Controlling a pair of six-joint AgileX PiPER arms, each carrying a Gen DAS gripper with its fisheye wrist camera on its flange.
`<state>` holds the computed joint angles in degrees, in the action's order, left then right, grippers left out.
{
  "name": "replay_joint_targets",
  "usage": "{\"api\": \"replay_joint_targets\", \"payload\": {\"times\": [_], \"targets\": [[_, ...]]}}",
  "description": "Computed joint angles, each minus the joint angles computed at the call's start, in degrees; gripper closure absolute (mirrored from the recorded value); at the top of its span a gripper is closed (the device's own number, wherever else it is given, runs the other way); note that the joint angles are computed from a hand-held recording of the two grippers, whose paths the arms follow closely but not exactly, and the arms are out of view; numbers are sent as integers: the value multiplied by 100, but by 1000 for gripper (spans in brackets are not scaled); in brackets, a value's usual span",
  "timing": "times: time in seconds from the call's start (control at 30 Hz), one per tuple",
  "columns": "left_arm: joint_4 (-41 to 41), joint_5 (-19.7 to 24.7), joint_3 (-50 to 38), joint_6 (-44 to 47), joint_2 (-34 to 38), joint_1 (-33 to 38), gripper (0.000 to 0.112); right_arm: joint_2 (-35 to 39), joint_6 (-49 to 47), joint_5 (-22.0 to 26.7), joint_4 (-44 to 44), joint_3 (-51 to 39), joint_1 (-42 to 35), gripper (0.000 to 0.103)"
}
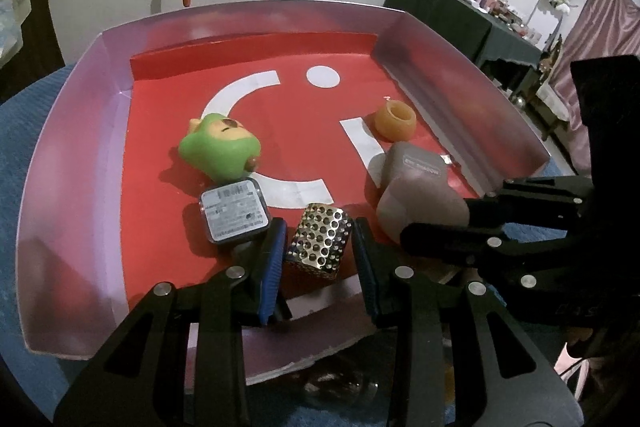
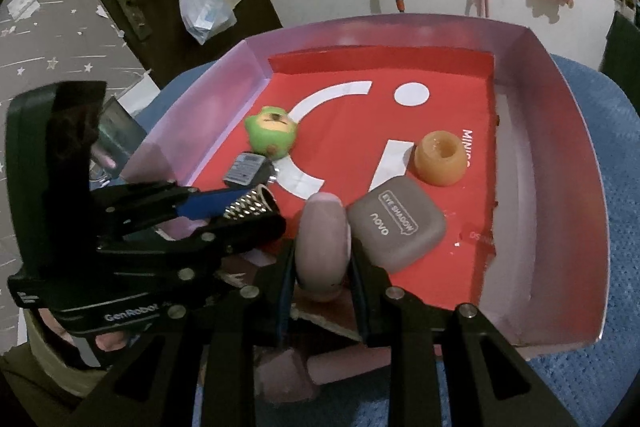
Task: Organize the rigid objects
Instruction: 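Carry the pink compact and studded cylinder over the red box with both tools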
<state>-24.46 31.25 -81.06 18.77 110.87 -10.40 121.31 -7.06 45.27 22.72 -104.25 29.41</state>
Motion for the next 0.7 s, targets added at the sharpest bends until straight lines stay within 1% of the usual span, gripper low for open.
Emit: {"api": "replay_joint_targets", "payload": {"times": [0.1, 0.17, 0.33, 0.4, 0.47, 0.6, 0.63, 0.7], "targets": [[194, -59, -40, -180, 37, -25, 80, 34, -1, 34, -19, -40, 5, 76], [564, -150, -69, -541, 61, -90, 80, 27, 71, -3, -183, -40, 47, 76], [1395, -322, -93, -1363, 96, -164, 80, -32, 785, -292, -1140, 44, 168, 76], [1786, -380, -100, -1753, 118, -185, 80, -50, 1275, -395, -1761, 60, 234, 76], [1938, -391, -126, -1902, 148, -181, 80, -44, 1549, -460, -2075, 64, 237, 76], [2272, -370, -165, -2201, 177, -248, 81, 10, 1708, -493, -2304, 4, 271, 76], [2280, -365, -166, -2205, 182, -265, 81, 14, 1693, -505, -2298, 7, 269, 76], [2027, -286, -225, -1966, 235, -264, 81, 26, 1655, -502, -2233, -15, 241, 76]]}}
